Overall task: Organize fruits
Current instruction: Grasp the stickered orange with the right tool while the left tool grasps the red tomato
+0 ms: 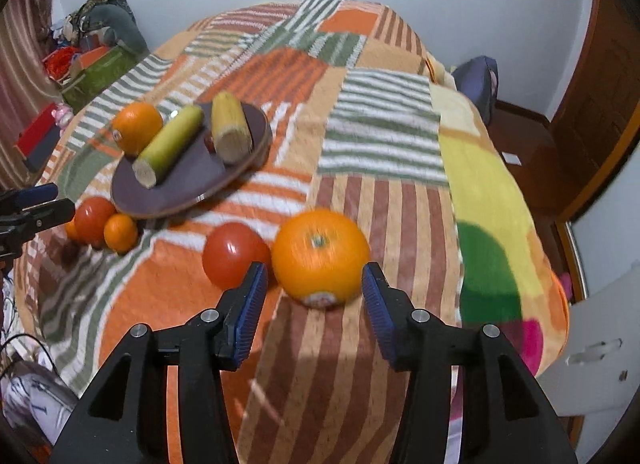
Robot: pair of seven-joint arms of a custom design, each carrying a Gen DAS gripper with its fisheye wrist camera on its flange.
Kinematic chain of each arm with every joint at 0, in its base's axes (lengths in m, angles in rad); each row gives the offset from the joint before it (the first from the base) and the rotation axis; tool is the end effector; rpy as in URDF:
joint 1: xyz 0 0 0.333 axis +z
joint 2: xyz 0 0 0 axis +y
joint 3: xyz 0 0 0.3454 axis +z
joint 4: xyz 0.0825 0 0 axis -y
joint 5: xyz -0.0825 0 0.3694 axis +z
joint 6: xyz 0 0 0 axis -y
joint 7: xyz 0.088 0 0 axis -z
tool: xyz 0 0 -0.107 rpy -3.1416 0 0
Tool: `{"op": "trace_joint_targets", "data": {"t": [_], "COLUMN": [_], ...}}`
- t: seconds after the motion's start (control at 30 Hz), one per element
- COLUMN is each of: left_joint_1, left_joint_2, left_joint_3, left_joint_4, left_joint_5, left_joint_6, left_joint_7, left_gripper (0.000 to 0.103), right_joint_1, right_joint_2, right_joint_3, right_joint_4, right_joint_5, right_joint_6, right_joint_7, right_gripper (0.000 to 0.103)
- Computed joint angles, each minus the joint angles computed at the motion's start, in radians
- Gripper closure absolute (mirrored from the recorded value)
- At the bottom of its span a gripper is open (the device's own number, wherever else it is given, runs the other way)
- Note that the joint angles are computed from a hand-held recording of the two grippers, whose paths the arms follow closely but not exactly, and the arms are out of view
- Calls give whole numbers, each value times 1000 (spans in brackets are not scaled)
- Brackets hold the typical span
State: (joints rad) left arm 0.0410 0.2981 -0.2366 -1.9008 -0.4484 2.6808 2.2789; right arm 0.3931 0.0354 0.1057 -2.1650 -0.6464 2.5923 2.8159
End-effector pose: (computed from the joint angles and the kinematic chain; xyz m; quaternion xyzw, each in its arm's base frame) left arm 0.6453 -0.1001 0.4360 -0.4795 0.8281 -0.2683 0.1110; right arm 0.4880 0.2784 0.4562 -0.5863 0.7592 -0.1969 0.2029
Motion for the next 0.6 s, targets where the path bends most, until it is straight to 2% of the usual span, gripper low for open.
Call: {"op": "trace_joint_targets", "data": {"t": [0.1, 0.17, 0.3, 0.4, 0.53, 0.6], "left_joint_1": [-5, -7, -9, -13, -10, -4], "left_joint_2": [4, 11, 32, 47, 69, 75], "left_joint_3": [-5, -7, -7, -3, -2, -10], "left_joint_4": [-11, -10, 10, 24, 45, 47], "left_joint_5": [4, 6, 22, 44, 59, 54], "left_joint_6": [22, 29, 9, 4, -15, -8], "left_joint_7": [8, 3, -6, -21, -39, -36], "left_gripper": [20, 21, 32, 34, 45, 46], "right_joint_1": [-2, -4, -8, -5, -3, -3], "right_joint_2": [-6, -2, 16, 34, 52, 52], "right_joint_3": [-1, -2, -7, -13, -25, -33], "right_joint_4": [-26, -32, -34, -24, -16, -23], "right_joint_5": [6, 12, 39, 43, 42, 30], "right_joint_6": [21, 28, 55, 57, 76, 98], "right_joint_7": [17, 23, 6, -2, -13, -1], "right_gripper": [49, 48, 48, 48, 46, 45]}}
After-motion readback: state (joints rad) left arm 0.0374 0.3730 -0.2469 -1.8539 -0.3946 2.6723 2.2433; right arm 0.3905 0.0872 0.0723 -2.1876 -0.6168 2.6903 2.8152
